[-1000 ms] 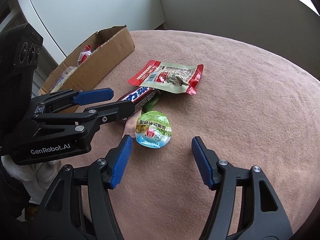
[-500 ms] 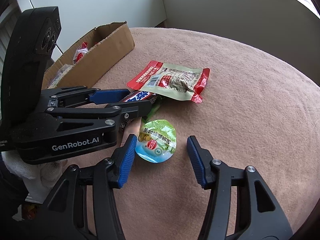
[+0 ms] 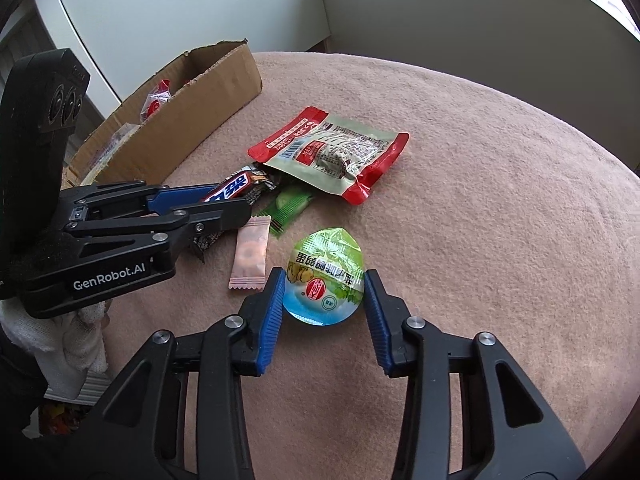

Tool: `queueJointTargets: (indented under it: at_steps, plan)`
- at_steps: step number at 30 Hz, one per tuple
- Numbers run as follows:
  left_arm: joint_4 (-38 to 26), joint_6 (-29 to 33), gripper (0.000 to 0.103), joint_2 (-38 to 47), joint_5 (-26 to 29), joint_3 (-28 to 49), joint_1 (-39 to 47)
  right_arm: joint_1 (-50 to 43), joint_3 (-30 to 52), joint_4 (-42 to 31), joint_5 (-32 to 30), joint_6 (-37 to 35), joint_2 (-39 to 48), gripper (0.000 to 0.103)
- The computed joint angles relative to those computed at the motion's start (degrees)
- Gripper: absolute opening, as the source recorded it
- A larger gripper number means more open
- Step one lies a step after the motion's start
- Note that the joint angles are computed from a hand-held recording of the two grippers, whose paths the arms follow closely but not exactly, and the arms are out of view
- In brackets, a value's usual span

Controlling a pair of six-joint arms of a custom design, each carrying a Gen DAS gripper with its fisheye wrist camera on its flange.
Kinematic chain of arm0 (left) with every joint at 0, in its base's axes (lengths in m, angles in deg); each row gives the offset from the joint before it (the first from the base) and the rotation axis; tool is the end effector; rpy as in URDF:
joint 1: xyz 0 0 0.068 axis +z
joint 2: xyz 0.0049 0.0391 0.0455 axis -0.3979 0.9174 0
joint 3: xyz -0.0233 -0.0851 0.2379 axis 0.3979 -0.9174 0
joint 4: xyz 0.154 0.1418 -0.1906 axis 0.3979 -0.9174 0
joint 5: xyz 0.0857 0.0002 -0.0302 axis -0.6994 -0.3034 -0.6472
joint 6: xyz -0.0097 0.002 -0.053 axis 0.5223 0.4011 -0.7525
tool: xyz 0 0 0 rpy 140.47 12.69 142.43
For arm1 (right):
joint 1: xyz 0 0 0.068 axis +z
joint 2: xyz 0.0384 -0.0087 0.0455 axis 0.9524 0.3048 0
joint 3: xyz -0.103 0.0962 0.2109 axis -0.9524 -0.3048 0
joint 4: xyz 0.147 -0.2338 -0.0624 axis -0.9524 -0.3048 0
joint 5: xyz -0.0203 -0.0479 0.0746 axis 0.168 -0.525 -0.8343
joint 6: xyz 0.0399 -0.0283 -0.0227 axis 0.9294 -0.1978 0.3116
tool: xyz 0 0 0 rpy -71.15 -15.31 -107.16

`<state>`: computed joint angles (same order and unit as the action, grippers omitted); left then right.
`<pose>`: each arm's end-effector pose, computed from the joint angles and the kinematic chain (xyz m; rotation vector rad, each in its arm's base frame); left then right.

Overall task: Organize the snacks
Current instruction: 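Carry the chocolate bar and jelly cup into the box and release both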

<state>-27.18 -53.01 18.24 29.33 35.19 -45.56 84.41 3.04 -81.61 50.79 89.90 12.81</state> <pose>0.3109 -0.1395 0.1391 0.7739 2.5006 -0.5530 0.2516 0.0572 0.1468 -0.0266 2.5994 0.2647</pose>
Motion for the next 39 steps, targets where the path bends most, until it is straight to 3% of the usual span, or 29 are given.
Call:
queueJointTargets:
  at_steps: [10,18,29,39]
  plan:
    - [-0.32,-1.51,0.027,-7.29,4.75,-5.33,2.86,0.97,-2.44,-2.47,1.24,3.38,-7.41,0.040]
    - [-3.92,1.45,0.027,-13.84,9.60,-5.27,8.09,3.42,5.31,-5.90,2.83,3.71,-7.42,0.040]
    - [-4.55,5.94,0.027,-13.37,7.78,-0.98,18.16,10.08,26.54,-6.04,4.96,2.81,8.88,0.040]
    - [-0.98,9.88,0.027,-10.85,1.95,0.18,22.56,16.14,46.78,-9.12,7.26,1.83,27.42,0.040]
